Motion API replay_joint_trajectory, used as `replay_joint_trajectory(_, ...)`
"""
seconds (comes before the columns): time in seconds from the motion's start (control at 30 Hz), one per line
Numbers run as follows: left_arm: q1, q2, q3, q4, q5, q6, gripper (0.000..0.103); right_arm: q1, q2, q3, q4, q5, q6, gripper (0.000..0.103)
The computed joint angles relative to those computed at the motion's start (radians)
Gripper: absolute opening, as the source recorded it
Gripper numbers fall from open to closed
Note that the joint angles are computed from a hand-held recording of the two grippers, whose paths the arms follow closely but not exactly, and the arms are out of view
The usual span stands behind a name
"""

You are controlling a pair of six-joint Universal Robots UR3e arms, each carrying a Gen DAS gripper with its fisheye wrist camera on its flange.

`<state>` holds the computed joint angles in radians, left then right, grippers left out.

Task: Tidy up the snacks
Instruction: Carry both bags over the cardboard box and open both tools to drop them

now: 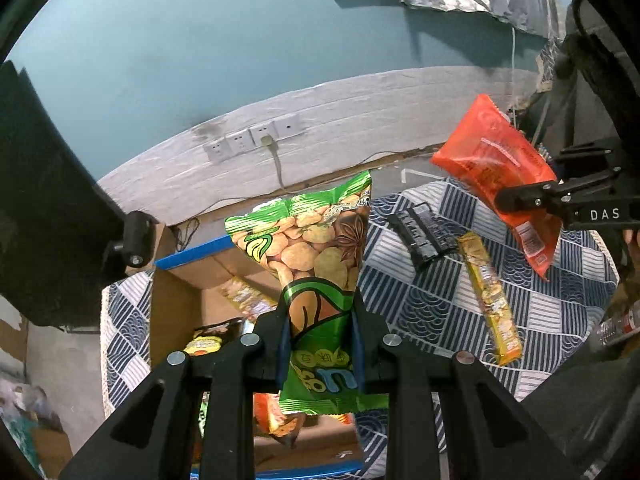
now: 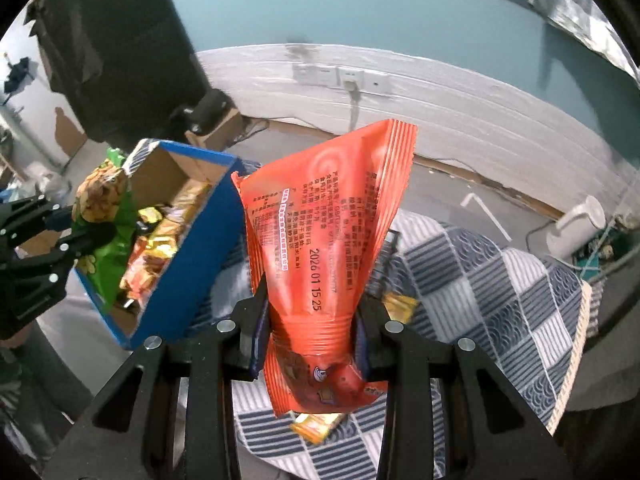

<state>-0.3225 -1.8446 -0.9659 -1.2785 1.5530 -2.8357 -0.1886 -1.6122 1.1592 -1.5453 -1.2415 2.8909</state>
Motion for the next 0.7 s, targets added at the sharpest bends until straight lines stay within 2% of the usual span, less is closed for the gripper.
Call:
replay_joint_trajectory(0.43,0.149,0.085,-0.142,0.044,-0.033,0.037,0.024,0.264,0.312,-0.339,0.005,-0.037,0.138,0.033)
replay_joint_trajectory(0.7,0.226,0.099,-0.210,0.076,-0.016,0.055,0.024,0.363,0.577,-0.708,0.126,-0.030,0.196,0.033)
